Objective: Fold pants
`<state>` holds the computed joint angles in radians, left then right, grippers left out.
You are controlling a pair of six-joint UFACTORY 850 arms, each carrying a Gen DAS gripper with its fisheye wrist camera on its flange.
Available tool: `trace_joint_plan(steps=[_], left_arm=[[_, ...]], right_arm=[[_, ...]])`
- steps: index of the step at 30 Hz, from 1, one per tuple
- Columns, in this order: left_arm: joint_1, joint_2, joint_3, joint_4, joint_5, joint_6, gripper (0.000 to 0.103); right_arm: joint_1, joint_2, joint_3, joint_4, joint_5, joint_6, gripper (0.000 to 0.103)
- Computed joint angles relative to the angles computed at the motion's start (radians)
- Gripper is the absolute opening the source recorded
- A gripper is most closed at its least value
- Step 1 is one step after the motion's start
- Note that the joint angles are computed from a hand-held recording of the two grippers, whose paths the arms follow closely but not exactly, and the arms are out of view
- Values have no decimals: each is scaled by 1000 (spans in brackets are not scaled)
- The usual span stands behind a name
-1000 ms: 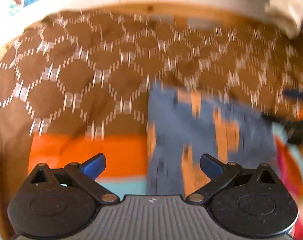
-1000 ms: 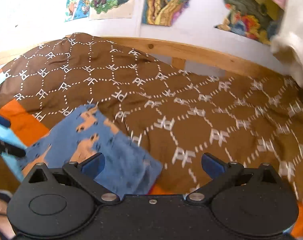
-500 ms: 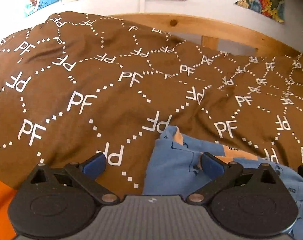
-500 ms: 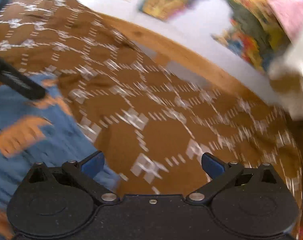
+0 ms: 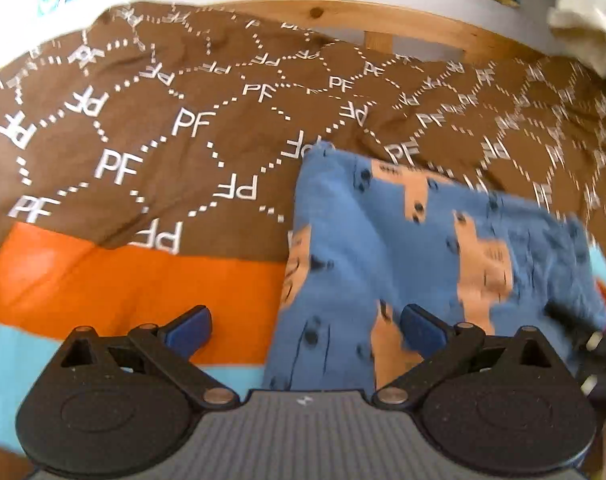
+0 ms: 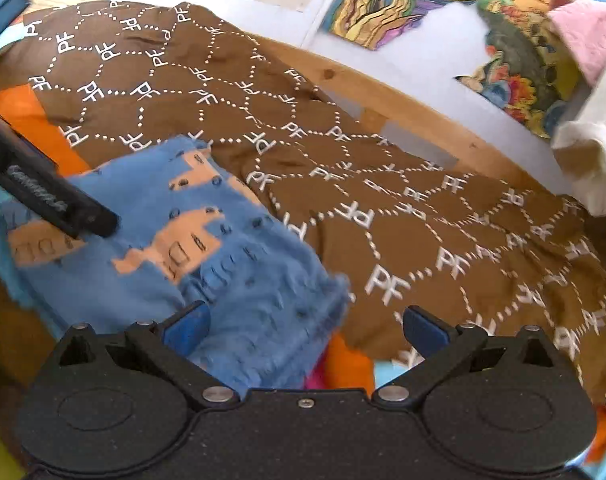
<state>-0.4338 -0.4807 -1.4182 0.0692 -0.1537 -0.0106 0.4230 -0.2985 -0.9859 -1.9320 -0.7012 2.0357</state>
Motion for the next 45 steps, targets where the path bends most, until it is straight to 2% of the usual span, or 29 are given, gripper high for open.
trace_joint_plan(steps=[2, 3, 6, 7, 12, 17, 23, 26, 29, 33, 35, 36, 38, 39, 41, 43, 45], left_arm=[[-7, 18, 7, 84, -51, -78, 103], [-6, 30, 10, 63, -82, -68, 103], [25, 48, 8, -180, -152, 141, 103], [32, 52, 8, -213, -170, 166, 103], [37, 69, 16, -174, -216, 94, 103], [30, 70, 8, -192, -229, 94, 103], [21, 64, 6, -124, -239, 52, 103], [26, 49, -49, -135, -327, 53, 103], [49, 37, -107, -220, -382, 154, 103], [66, 14, -151, -295, -352, 314, 103], [72, -8, -168, -345, -333, 372, 103], [77, -19, -174, -389, -318, 393, 103], [95, -24, -152, -570, -279, 497, 103], [104, -25, -140, -648, -275, 526, 103], [116, -39, -145, -710, -310, 537, 103], [124, -45, -140, -788, -318, 621, 103], [120, -35, -109, -869, -267, 716, 103]], right_arm=[[-1, 33, 29, 9, 9, 22, 102], [-4, 50, 41, 13, 22, 28, 102], [-4, 95, 76, 26, 32, 35, 102], [0, 101, 76, 48, 31, 15, 102], [48, 117, 80, 60, -39, 23, 102], [51, 126, 75, 22, 8, 121, 102], [27, 107, 60, 170, 28, 34, 102], [-3, 161, 109, 158, 54, 173, 102], [-18, 189, 125, 198, 4, 202, 102], [-74, 222, 145, 48, 69, 381, 102], [-82, 216, 140, -4, 73, 445, 102], [-82, 211, 131, -1, 70, 440, 102], [-83, 200, 119, -23, 75, 449, 102], [-86, 198, 115, -47, 85, 466, 102], [-96, 195, 115, -117, 123, 524, 102], [-120, 191, 116, -229, 173, 633, 102], [-146, 182, 118, -378, 217, 803, 102]])
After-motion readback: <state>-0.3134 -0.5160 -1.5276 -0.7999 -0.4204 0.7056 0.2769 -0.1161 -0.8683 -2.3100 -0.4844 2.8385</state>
